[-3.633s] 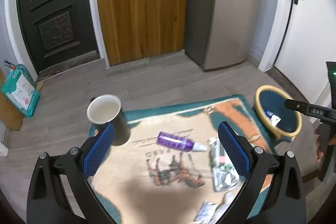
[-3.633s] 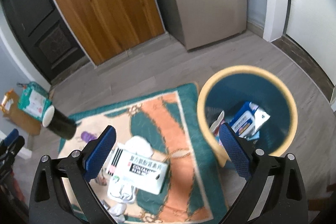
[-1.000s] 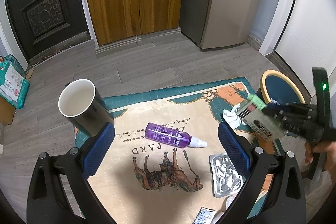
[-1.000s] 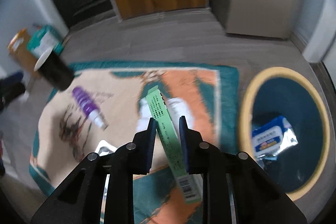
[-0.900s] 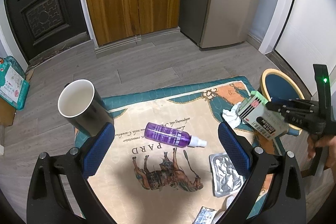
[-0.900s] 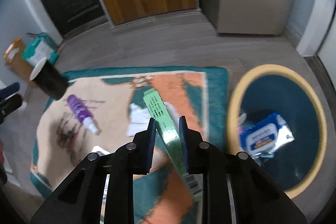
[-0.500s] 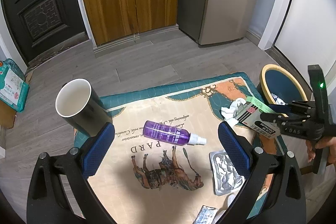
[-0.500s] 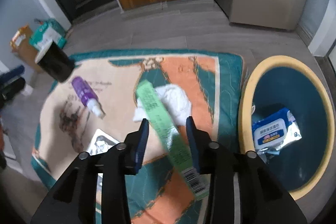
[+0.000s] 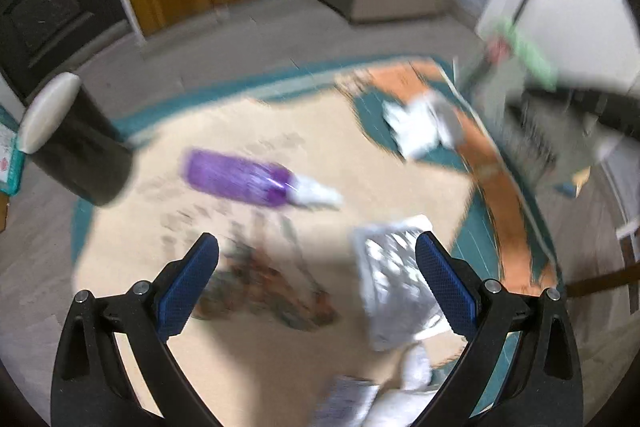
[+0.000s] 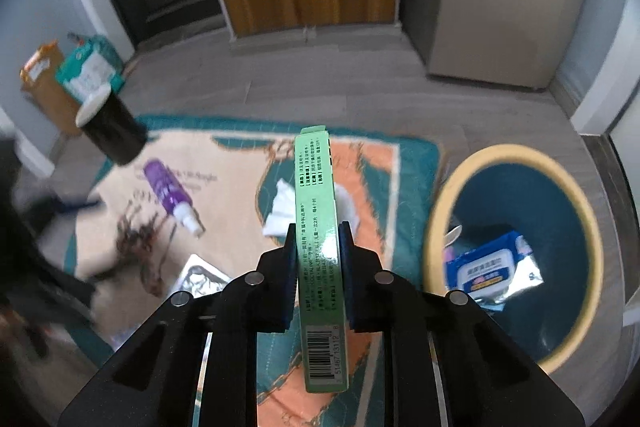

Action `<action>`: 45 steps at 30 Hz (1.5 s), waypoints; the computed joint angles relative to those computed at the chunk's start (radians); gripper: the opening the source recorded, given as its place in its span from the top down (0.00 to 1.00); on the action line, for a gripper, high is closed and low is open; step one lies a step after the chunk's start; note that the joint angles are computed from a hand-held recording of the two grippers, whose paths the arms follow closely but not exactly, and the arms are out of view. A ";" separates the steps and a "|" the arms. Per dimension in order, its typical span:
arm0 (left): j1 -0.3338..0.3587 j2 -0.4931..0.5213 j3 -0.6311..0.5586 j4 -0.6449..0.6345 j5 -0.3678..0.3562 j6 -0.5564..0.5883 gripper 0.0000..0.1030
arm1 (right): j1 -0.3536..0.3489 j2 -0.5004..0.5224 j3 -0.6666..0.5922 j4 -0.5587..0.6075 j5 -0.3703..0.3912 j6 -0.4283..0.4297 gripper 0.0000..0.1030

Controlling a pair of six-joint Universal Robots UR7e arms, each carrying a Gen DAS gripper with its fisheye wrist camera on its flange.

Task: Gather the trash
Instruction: 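Grasp the silver blister pack with the left gripper while the right carries the box toward the bin, then carry the medicine box and blister pack over the bin with both grippers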

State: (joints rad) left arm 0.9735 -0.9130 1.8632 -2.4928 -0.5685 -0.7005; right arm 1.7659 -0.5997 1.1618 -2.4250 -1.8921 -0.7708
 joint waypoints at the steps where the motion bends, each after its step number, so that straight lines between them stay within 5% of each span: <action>1: 0.001 0.030 -0.016 0.011 -0.011 0.003 0.06 | 0.002 -0.012 0.006 -0.006 0.006 0.009 0.81; 12: 0.018 0.155 -0.138 0.158 -0.074 -0.007 0.06 | 0.003 -0.183 0.136 -0.075 0.048 0.037 0.81; 17: 0.033 0.171 -0.166 0.197 -0.073 -0.010 0.32 | -0.015 -0.168 0.107 -0.036 0.034 0.088 0.81; 23: 0.021 0.181 -0.173 0.198 -0.040 0.014 0.33 | -0.021 -0.140 0.071 -0.025 0.031 0.105 0.81; 36: -0.037 0.192 -0.186 0.025 0.014 0.168 0.33 | -0.049 -0.121 -0.015 0.005 0.053 0.153 0.81; 45: -0.056 0.316 -0.365 -0.143 -0.044 0.348 0.33 | -0.107 -0.084 -0.143 0.044 0.030 0.207 0.81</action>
State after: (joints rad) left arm 0.9179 -0.5969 1.4981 -2.6353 -0.6124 -0.3525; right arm 1.6592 -0.6832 1.0192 -2.3807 -1.8625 -0.5640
